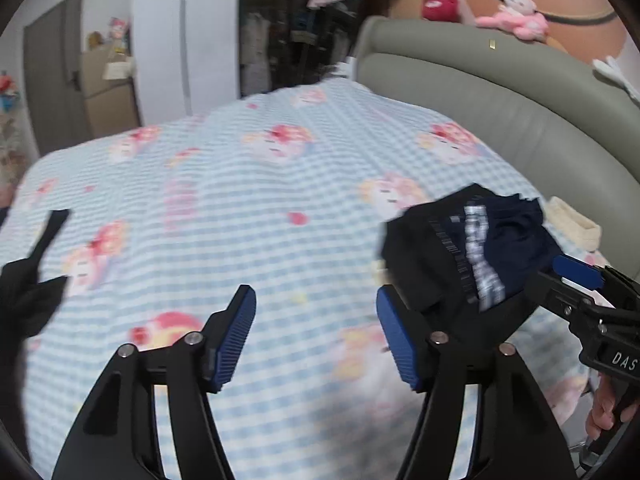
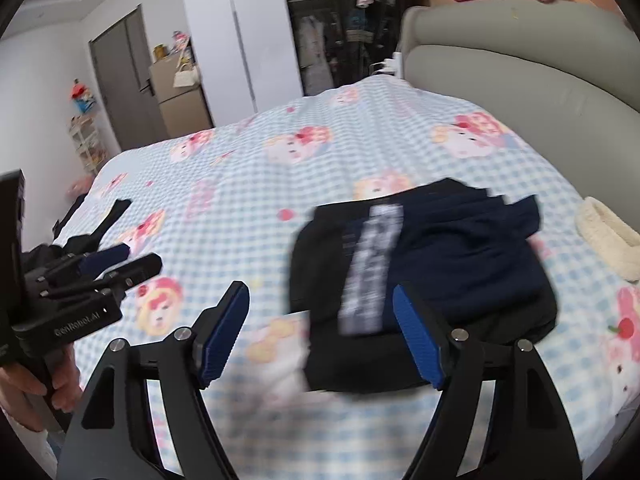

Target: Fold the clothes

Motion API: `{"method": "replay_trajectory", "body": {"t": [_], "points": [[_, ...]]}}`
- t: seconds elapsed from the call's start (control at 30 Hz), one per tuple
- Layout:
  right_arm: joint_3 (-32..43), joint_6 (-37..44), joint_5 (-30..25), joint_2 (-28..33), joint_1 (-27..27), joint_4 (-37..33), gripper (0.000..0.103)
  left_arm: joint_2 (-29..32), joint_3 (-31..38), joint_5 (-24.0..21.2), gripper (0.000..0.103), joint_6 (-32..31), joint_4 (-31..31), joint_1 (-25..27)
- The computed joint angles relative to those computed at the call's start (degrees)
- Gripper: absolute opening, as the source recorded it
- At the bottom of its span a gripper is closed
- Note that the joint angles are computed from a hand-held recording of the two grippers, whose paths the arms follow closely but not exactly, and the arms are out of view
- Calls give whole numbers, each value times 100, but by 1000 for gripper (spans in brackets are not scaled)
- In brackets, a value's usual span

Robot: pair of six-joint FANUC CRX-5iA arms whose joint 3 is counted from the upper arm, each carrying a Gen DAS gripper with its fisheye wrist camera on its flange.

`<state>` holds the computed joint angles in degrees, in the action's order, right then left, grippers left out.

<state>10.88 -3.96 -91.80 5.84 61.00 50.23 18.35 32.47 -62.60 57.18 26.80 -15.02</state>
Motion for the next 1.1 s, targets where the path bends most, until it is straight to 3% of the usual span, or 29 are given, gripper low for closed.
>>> {"method": "replay_trajectory", "body": {"t": [0.23, 0.6, 0.83, 0.93, 1.1], "points": [[1336, 430, 111, 1110, 148, -184, 78, -579, -671, -3, 72, -307, 57, 933], [3122, 953, -279, 2436, 453, -301, 84, -1301, -1760, 161, 81, -951, 512, 1818], [2821, 211, -586, 2363, 1031, -304, 88, -2432, -3167, 429, 85, -1364, 806, 2280], [2511, -349, -698, 2246, 1400, -356, 88, -3197, -4056, 867, 85, -1164, 749, 2452], [2376, -460, -972, 2268, 1835, -535, 88, -3860, -4846, 585, 85, -1705, 1023, 2857]]}}
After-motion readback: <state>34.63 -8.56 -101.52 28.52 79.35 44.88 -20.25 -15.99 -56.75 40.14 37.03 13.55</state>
